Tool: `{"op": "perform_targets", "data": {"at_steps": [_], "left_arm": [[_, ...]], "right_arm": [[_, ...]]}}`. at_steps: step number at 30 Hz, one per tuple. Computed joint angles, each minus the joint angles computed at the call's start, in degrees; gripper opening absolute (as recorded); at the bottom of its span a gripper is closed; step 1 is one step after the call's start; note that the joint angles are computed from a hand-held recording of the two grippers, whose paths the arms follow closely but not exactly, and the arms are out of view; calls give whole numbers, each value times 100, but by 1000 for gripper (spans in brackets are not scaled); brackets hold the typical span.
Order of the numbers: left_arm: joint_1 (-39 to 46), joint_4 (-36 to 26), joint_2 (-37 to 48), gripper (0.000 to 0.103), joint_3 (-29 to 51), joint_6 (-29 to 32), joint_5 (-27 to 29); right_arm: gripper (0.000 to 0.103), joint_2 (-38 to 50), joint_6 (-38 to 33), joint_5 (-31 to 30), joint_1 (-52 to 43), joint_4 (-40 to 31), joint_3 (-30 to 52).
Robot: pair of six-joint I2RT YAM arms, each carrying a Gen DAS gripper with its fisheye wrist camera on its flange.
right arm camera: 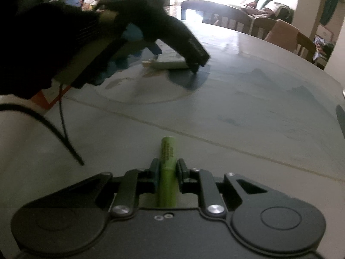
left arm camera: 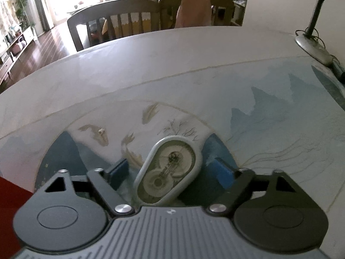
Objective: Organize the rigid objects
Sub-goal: 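Grasp the white correction-tape dispenser with the left tool while the right tool grasps the green highlighter, then carry the tape dispenser with the left tool while the right tool carries the highlighter to the shoebox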
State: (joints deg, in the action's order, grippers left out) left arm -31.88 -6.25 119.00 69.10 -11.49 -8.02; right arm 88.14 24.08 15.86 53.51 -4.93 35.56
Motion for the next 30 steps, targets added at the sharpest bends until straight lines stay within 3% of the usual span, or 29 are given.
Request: {"op": "perform_targets", "data": {"at_steps": [4,6,10,19,30], "left_arm": [[-82,-45,-41,61,15,-71,-78],[-156,-141,-72,59,27,-91,-194],[-241,-315,-196,58,-45,-208,-299],[-423,-468,-1145,58,-810,-671,56],[-524,-886,-2967,58,-1836,-1206,261]], "right_arm": [[16,-60,97,46,-119,-2,-46],[16,-111,173,22,-206,-15,-72],[16,-276,400,-8,-350,-121,-137],[15,-1177,816,-354,-774,-399,-372],[15,-2177,1198,-42,-326,-1448,81]]}}
